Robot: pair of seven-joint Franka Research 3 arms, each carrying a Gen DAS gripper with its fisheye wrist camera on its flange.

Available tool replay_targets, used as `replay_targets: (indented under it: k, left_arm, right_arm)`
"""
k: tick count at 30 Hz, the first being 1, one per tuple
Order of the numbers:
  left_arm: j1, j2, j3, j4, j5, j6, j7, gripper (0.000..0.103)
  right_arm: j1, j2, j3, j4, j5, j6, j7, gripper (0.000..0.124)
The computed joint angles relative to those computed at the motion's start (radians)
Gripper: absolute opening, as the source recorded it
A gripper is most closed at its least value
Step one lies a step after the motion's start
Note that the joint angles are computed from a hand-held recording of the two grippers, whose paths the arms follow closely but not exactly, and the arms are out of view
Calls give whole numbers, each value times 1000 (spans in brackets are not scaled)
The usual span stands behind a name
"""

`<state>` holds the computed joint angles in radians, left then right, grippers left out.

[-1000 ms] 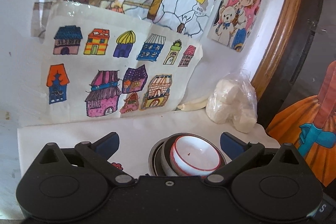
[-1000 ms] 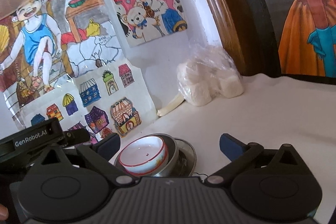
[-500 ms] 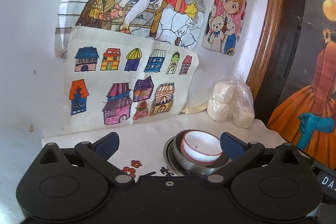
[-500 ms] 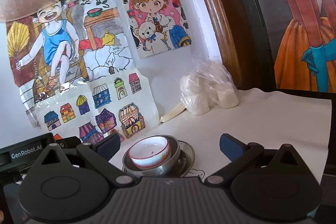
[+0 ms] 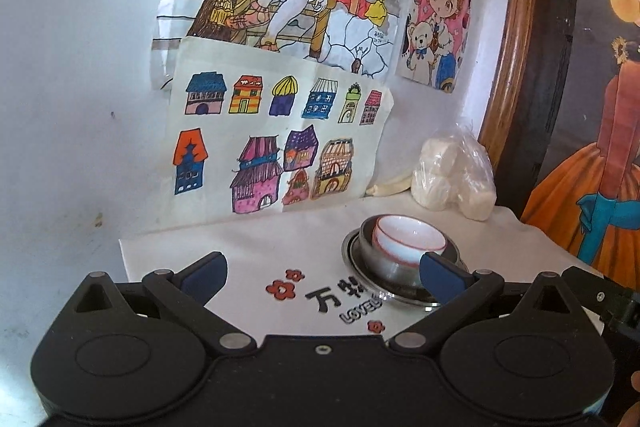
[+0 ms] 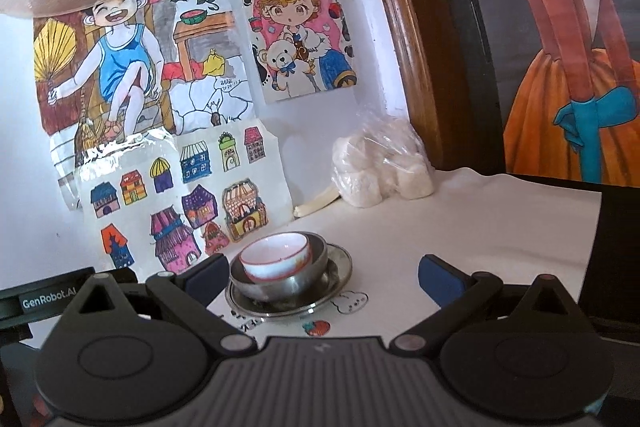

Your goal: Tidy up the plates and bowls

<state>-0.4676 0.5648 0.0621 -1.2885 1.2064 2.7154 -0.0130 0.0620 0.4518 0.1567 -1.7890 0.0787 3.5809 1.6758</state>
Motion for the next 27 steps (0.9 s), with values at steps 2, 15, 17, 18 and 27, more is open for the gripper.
replay_targets:
  k: [2,15,17,18,27]
  left_arm:
    - [-10,-21,8,-37,31,7,-22,102]
    - [-3,-98,-41,-193,247,4,-183,102]
    - [1,-105,-47,-207,288,6,-223,102]
    - [4,-108,-52,-213,304,5,-239,102]
    - [33,-116,-94,-250,305,-26,-246,102]
  right_arm:
    - [10,-14,-10,-31,9,14,-9,103]
    - [88,-75,-72,-177,114,64,-100,103]
    - [91,-80,-75,-191,124,74,-108,103]
    - [90,-81,-74,-197,126,79,-110,103]
    - [51,-78,-52,-233,51,99,-56,103]
